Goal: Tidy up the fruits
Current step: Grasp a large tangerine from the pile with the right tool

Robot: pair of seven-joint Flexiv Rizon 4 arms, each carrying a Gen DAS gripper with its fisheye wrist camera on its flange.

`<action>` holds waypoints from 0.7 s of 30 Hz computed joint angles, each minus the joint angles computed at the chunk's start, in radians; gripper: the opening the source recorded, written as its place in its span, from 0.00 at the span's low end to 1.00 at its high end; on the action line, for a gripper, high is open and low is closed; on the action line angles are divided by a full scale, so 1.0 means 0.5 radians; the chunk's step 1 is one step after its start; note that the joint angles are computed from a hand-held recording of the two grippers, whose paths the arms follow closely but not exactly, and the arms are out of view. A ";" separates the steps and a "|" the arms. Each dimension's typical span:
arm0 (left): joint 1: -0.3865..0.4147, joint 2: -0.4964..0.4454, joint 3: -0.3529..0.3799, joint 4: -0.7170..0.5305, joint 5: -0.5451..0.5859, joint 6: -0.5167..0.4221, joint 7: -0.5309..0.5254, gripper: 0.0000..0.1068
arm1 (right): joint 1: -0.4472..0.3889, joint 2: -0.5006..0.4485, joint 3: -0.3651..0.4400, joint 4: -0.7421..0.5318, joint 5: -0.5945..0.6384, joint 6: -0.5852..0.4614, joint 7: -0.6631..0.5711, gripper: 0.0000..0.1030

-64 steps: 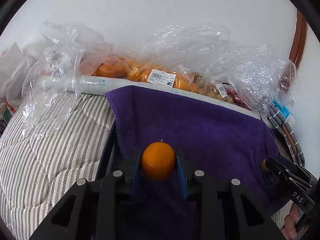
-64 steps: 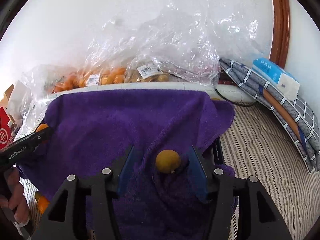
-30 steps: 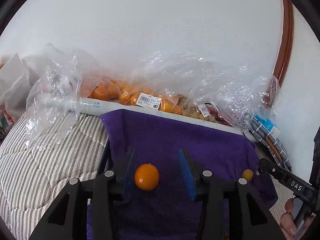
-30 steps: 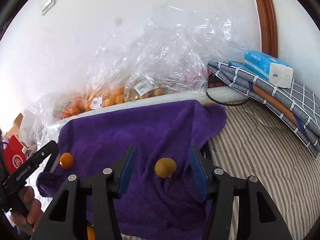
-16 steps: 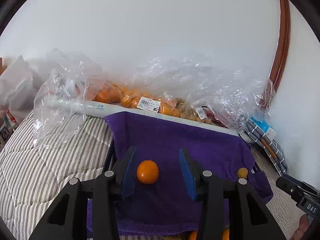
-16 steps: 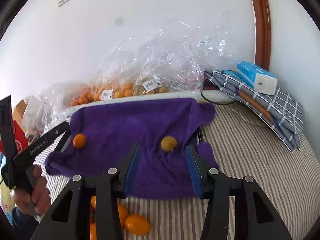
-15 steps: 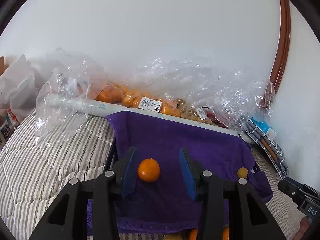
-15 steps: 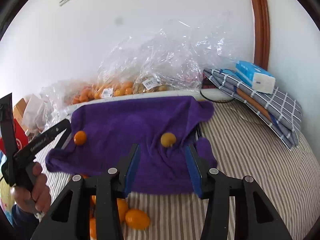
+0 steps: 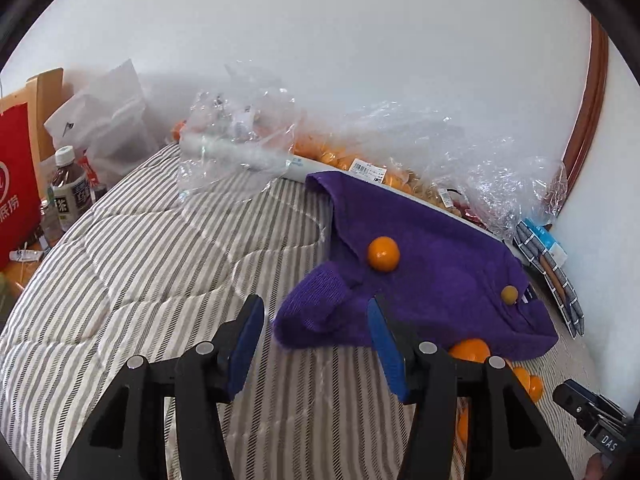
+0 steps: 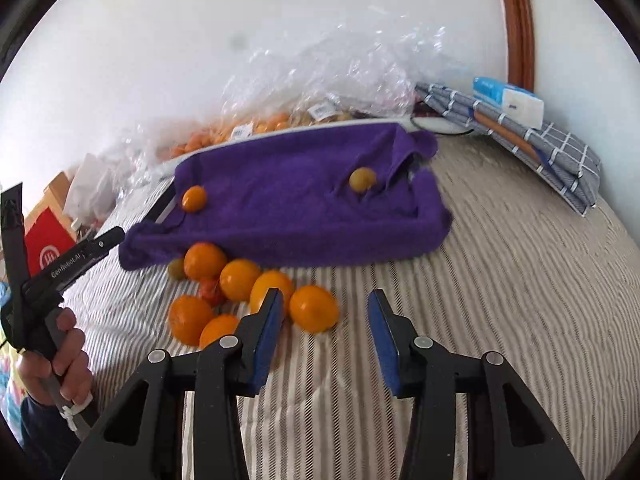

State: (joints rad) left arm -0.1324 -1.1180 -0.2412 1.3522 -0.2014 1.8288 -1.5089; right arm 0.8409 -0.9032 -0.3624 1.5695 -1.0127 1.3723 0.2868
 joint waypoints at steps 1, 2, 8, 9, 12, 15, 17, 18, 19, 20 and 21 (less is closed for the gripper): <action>-0.002 0.013 0.014 0.031 -0.004 0.016 -0.009 0.48 | -0.011 -0.014 0.031 -0.020 0.012 -0.028 -0.043 0.42; 0.008 0.029 0.012 0.070 0.003 0.035 -0.016 0.48 | -0.032 -0.030 0.084 -0.050 0.045 -0.083 -0.112 0.41; 0.037 0.055 -0.016 0.130 0.045 0.026 -0.013 0.49 | -0.131 -0.114 0.290 -0.196 0.245 -0.280 -0.468 0.36; 0.041 0.052 -0.024 0.117 0.049 0.000 -0.002 0.49 | -0.129 -0.122 0.291 -0.211 0.262 -0.298 -0.497 0.36; 0.057 0.046 -0.057 0.101 0.059 -0.052 0.026 0.49 | -0.155 -0.161 0.318 -0.271 0.325 -0.305 -0.596 0.36; 0.094 0.036 -0.118 0.096 0.080 -0.077 0.061 0.49 | -0.176 -0.203 0.341 -0.336 0.400 -0.334 -0.702 0.36; 0.150 0.019 -0.208 0.094 0.117 -0.097 0.102 0.49 | -0.200 -0.233 0.369 -0.376 0.464 -0.339 -0.769 0.34; 0.173 0.010 -0.250 0.093 0.137 -0.107 0.127 0.49 | -0.178 -0.233 0.325 -0.365 0.466 -0.303 -0.741 0.30; 0.190 0.004 -0.282 0.093 0.155 -0.112 0.152 0.49 | -0.167 -0.233 0.294 -0.351 0.469 -0.254 -0.721 0.30; 0.217 -0.005 -0.332 0.098 0.187 -0.114 0.190 0.49 | -0.159 -0.232 0.274 -0.336 0.477 -0.216 -0.712 0.30; 0.234 -0.011 -0.368 0.102 0.212 -0.117 0.225 0.49 | -0.137 -0.223 0.237 -0.310 0.479 -0.194 -0.688 0.30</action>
State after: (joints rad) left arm -0.0154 -1.1235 -0.4250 1.4032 -0.0955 1.7703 -1.3964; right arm 0.7723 -1.0149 -0.2438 1.4143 -0.7731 1.2753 -0.0573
